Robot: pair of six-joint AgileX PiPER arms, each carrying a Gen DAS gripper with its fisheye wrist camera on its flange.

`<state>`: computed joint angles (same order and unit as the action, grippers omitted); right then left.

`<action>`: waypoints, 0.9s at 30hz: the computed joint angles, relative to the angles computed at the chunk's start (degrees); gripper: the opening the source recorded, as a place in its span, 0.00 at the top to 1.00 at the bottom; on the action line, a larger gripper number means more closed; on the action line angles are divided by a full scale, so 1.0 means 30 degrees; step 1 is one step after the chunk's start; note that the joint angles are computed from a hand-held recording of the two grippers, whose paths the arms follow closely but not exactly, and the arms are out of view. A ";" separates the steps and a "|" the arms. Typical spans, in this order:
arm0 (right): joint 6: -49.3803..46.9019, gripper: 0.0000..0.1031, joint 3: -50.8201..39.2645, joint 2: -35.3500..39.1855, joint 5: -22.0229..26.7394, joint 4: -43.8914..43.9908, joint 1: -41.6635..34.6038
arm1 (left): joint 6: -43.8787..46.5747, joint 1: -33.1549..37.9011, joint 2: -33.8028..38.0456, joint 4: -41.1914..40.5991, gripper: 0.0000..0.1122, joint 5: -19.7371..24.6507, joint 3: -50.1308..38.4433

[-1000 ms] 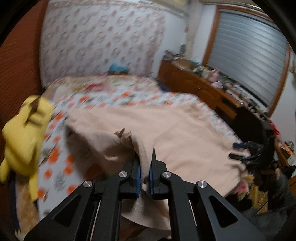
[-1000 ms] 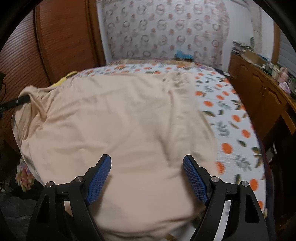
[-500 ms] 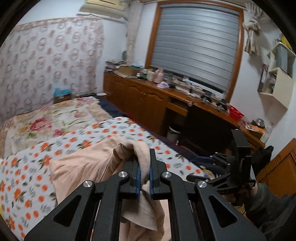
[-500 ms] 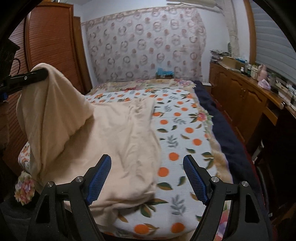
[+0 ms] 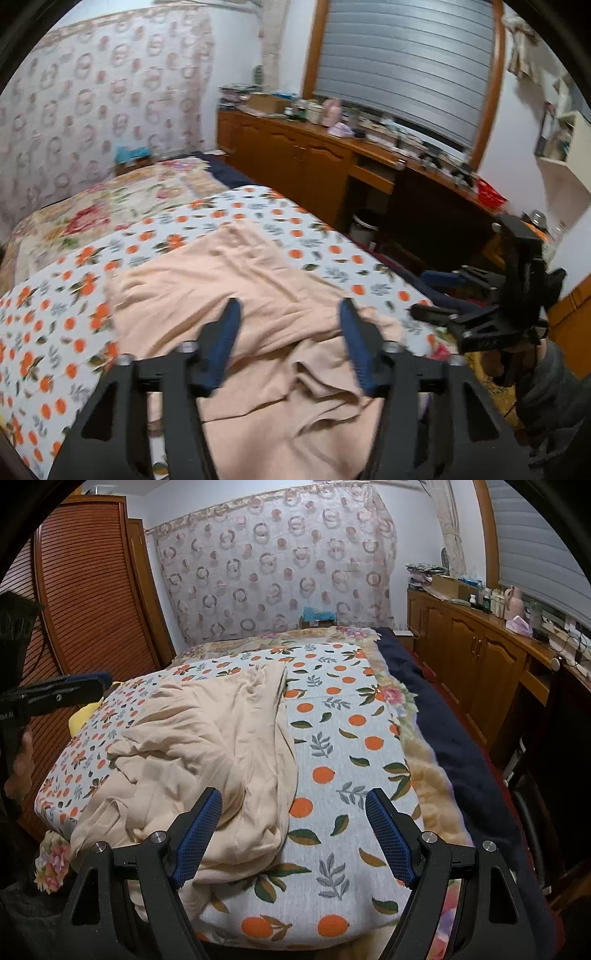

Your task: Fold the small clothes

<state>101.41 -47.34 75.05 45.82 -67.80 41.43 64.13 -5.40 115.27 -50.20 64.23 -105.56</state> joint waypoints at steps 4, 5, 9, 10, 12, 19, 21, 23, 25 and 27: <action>-0.0911 0.21 -0.0626 0.0342 -0.0270 0.0060 -0.0320 | 0.0722 0.0847 -0.0145 -0.0500 0.31 -0.1416 0.1030; -0.1205 0.21 -0.0944 0.0623 -0.0444 0.0051 -0.0478 | 0.0993 0.1068 -0.0223 -0.0638 0.31 -0.1878 0.1380; -0.2457 0.31 -0.2135 0.1764 -0.1694 0.0250 -0.1062 | 0.1701 0.2050 -0.0418 -0.1459 0.31 -0.3017 0.2405; -0.2866 0.34 -0.2510 0.2150 -0.2131 0.0416 -0.1225 | 0.1786 0.2290 -0.0375 -0.1610 0.31 -0.3176 0.2501; -0.3747 0.41 -0.3315 0.3070 -0.2930 0.0899 -0.1548 | 0.1947 0.2742 -0.0449 -0.1774 0.31 -0.3606 0.2806; -0.7572 0.88 -0.5474 0.5385 -0.4188 0.3696 -0.2908 | 0.2414 0.3955 -0.0068 -0.1960 0.31 -0.4322 0.2971; -0.7933 0.92 -0.5578 0.5354 -0.4353 0.4232 -0.2967 | 0.2403 0.4154 0.0060 -0.2040 0.31 -0.4328 0.2964; -0.7166 0.93 -0.5017 0.4511 -0.4707 0.3424 -0.2674 | 0.2455 0.4347 0.0305 -0.2185 0.31 -0.4248 0.2870; -0.5940 0.93 -0.4440 0.3461 -0.4276 0.2219 -0.2015 | 0.2471 0.4517 0.0467 -0.2288 0.31 -0.4099 0.2809; -0.5228 0.94 -0.3987 0.2486 -0.3410 0.1427 -0.1384 | 0.2452 0.4643 0.0589 -0.2370 0.31 -0.4139 0.2728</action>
